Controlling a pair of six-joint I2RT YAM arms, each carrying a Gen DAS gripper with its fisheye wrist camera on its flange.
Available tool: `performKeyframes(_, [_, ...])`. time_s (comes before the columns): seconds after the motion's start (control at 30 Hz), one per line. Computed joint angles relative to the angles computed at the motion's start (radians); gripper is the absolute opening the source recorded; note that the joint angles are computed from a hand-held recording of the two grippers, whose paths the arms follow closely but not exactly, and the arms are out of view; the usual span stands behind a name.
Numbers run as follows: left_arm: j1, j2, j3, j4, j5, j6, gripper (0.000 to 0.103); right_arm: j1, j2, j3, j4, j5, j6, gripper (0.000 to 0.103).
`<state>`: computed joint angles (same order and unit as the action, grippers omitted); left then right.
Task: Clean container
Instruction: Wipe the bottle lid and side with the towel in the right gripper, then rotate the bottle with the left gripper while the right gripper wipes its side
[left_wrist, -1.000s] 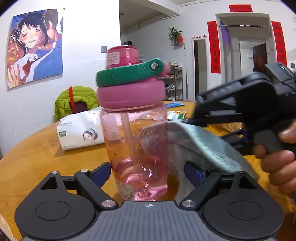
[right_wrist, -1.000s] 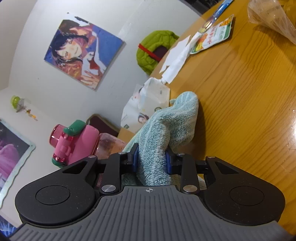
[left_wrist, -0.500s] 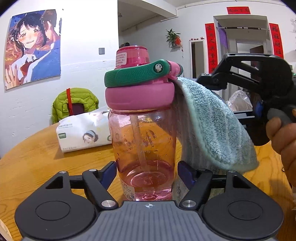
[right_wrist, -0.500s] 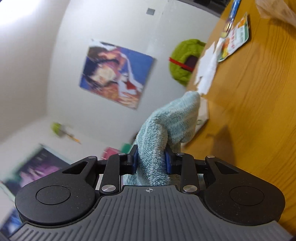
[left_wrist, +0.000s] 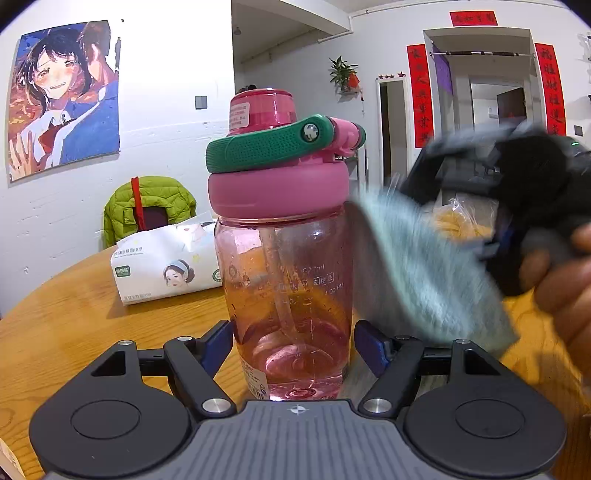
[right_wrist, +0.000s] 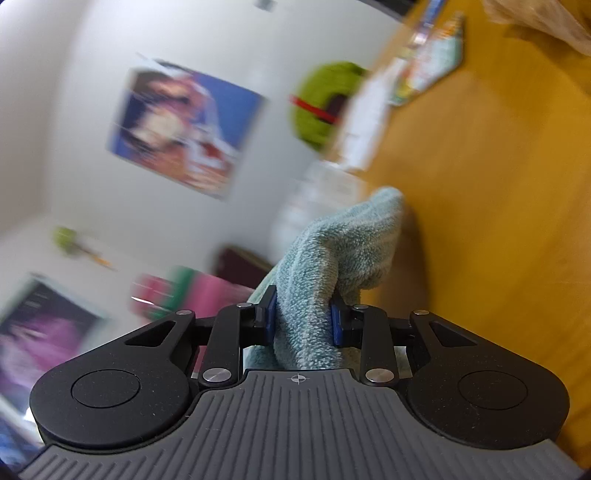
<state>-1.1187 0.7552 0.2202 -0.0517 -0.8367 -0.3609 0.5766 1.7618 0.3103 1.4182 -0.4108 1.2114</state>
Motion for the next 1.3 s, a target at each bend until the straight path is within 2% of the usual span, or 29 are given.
performKeyframes(0.07, [-0.005, 0.002, 0.002, -0.004, -0.005, -0.002, 0.069, -0.012, 0.042, -0.014, 0.111, -0.022, 0.051, 0.033])
performKeyframes(0.1, [-0.005, 0.003, 0.003, -0.006, -0.007, -0.003, 0.069, -0.013, 0.044, -0.008, 0.095, -0.033, 0.062, 0.033])
performKeyframes(0.17, [-0.004, 0.003, 0.003, -0.007, -0.006, -0.004, 0.069, -0.003, 0.018, 0.02, -0.042, -0.025, 0.057, 0.033])
performKeyframes(0.3, [-0.005, 0.003, 0.005, -0.009, -0.003, -0.002, 0.069, 0.012, -0.07, 0.095, -0.45, 0.005, -0.032, 0.033])
performKeyframes(0.33, [-0.006, 0.001, 0.005, -0.012, -0.004, -0.004, 0.07, 0.018, -0.08, 0.109, -0.509, 0.019, -0.053, 0.033])
performKeyframes(0.43, [-0.012, -0.006, 0.01, -0.033, -0.006, -0.031, 0.072, 0.042, -0.123, 0.114, -0.575, 0.07, -0.112, 0.033])
performKeyframes(0.5, [-0.045, 0.016, 0.029, -0.069, -0.043, -0.09, 0.079, 0.055, -0.131, 0.099, -0.531, 0.104, -0.129, 0.033])
performKeyframes(0.67, [-0.215, 0.253, 0.156, -0.242, -0.278, -0.317, 0.083, 0.048, -0.118, 0.04, -0.326, 0.145, -0.109, 0.034])
performKeyframes(0.7, [-0.236, 0.282, 0.177, -0.284, -0.295, -0.368, 0.083, 0.047, -0.117, 0.037, -0.306, 0.151, -0.112, 0.034])
performKeyframes(0.77, [-0.257, 0.302, 0.193, -0.314, -0.293, -0.403, 0.083, 0.048, -0.116, 0.036, -0.284, 0.161, -0.127, 0.034])
performKeyframes(0.87, [-0.255, 0.278, 0.17, -0.261, -0.269, -0.335, 0.084, 0.046, -0.117, 0.068, -0.342, 0.108, -0.144, 0.034])
performKeyframes(0.93, [-0.229, 0.206, 0.124, -0.193, -0.237, -0.262, 0.085, 0.057, -0.141, 0.085, -0.411, 0.111, -0.156, 0.034])
performKeyframes(1.0, [-0.157, 0.099, 0.063, -0.098, -0.158, -0.133, 0.085, 0.058, -0.18, 0.088, -0.482, 0.111, -0.172, 0.034])
performKeyframes(1.07, [-0.072, 0.011, 0.023, -0.048, -0.069, -0.048, 0.08, 0.048, -0.209, 0.084, -0.525, 0.084, -0.164, 0.034])
performKeyframes(1.2, [0.0, -0.053, -0.006, -0.016, 0.012, 0.007, 0.073, 0.077, -0.273, 0.103, -0.65, 0.119, -0.237, 0.034])
performKeyframes(1.3, [-0.002, -0.04, -0.013, 0.01, 0.011, 0.024, 0.071, 0.085, -0.275, 0.126, -0.722, 0.145, -0.262, 0.034])
